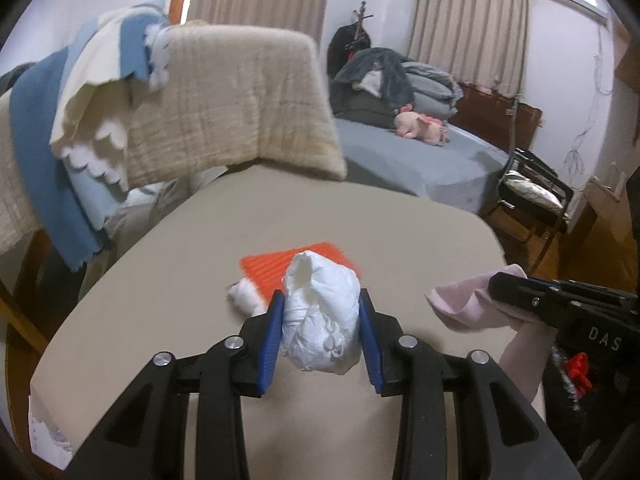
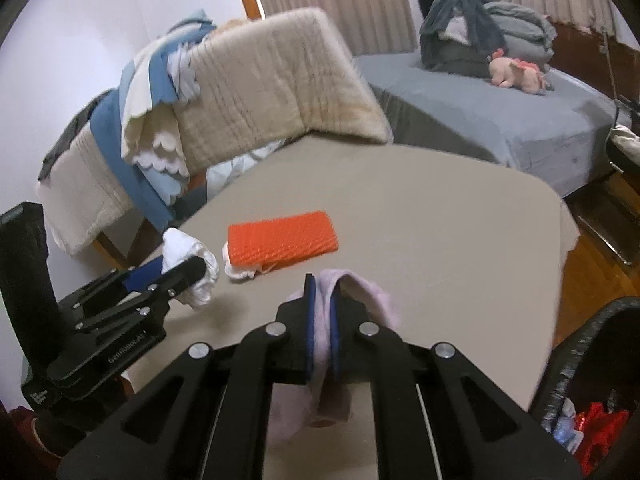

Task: Collect trash
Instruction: 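Carry white tissue and pink cloth over the bin with both tools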

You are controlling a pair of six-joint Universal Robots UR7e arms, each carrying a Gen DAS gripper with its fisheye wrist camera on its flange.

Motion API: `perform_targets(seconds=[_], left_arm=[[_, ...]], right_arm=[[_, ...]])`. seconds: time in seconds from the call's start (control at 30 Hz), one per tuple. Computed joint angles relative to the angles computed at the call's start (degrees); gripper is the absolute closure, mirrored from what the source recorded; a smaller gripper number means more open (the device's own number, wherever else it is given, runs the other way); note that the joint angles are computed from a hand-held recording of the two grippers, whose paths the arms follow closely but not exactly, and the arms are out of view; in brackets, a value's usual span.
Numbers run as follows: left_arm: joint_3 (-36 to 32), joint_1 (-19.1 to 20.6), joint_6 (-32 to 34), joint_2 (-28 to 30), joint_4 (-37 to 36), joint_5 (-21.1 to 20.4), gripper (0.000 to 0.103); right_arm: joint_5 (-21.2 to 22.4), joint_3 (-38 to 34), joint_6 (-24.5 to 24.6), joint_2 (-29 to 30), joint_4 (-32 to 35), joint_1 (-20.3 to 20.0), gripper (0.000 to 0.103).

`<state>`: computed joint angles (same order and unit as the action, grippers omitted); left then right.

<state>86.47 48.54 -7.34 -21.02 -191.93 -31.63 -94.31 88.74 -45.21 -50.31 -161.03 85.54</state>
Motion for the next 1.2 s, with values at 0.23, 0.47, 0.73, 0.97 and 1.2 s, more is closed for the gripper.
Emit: perform_targets(seconds=[0.23, 0.47, 0.73, 0.97, 1.2], left_arm=[[-4.0, -2.2, 1.2, 1.8, 1.9, -1.8, 0.067], [-9.4, -4.1, 3.9, 4.7, 3.9, -4.4, 0.067], [-16.3, -6.0, 5.9, 8.8, 6.7, -8.7, 0.067], [-22.5, -7.4, 7.8, 12.5, 9.6, -11.9, 0.067], [-26.9, -8.3, 8.9, 15.2, 12.5, -14.8, 0.067]], right_arm=[[2.5, 1.9, 0.0, -4.4, -1.3, -1.1, 0.097], [4.2, 3.5, -0.2, -8.6, -2.9, -2.9, 0.097], [5.1, 5.2, 0.2, -12.6, -5.1, -5.3, 0.097], [5.0, 6.0, 0.5, -15.7, -7.2, -7.5, 0.097], [4.2, 6.6, 0.8, -17.9, -8.7, -9.9, 0.097]])
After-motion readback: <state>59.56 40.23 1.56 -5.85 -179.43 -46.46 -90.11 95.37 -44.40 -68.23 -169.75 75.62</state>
